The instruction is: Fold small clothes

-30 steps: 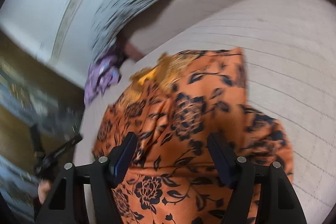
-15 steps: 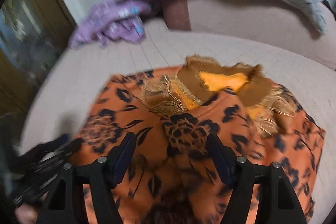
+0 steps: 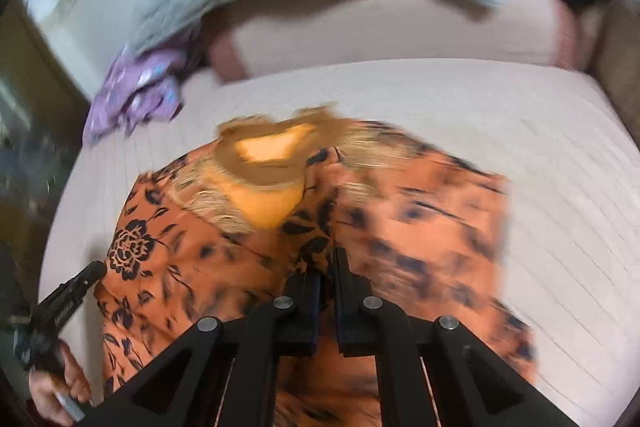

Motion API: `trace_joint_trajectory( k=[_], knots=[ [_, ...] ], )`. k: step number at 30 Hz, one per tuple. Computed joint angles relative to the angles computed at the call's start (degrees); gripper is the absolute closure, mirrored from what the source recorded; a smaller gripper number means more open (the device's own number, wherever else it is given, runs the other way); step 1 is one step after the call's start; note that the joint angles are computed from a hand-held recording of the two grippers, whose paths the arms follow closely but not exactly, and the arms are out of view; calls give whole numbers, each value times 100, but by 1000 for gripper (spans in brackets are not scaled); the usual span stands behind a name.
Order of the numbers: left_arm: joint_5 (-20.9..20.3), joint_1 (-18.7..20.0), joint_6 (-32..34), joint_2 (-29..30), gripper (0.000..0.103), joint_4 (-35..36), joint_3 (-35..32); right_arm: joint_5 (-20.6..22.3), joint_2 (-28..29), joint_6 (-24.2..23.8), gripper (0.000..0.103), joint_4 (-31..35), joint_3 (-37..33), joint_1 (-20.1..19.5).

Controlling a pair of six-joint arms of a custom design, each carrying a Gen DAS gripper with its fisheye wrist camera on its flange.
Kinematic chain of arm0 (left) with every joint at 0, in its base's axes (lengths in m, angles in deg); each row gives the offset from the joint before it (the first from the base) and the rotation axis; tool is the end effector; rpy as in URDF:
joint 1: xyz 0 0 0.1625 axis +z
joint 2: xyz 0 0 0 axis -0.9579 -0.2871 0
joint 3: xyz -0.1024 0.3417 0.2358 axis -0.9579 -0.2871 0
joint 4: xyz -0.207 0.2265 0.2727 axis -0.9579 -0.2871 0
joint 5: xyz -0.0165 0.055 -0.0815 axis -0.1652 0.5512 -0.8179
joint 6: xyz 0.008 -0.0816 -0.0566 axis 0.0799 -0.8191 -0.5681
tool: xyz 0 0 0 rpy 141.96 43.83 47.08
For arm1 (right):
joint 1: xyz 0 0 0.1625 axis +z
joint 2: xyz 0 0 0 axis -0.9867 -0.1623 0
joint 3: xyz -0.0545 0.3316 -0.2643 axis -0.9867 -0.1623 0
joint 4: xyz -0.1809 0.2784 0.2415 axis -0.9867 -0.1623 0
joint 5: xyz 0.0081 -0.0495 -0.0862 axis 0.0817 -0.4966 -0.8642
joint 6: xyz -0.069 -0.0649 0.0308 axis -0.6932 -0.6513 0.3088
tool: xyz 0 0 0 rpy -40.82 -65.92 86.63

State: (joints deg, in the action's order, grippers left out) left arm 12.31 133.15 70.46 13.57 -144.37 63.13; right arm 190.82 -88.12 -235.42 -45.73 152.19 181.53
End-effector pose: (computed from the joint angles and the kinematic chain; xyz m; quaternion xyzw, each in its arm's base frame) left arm -0.2799 -0.8191 0.0335 0.3915 0.8948 -0.1262 0.1738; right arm 0.1533 -0.5618 0.2219 -0.2893 -0.7659 0.4413 0.3674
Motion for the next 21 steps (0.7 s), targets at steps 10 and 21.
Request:
trace_joint_trajectory(
  k=[10,21],
  knots=[
    [759,-128,487,25,91,-279,301,-1255,-1623,1498,88,-1696,3132,-422],
    [-392,-206,1191,-387,91,-1748,1229,-1064,-2110,-1112,52,-3811,3158,-224]
  ],
)
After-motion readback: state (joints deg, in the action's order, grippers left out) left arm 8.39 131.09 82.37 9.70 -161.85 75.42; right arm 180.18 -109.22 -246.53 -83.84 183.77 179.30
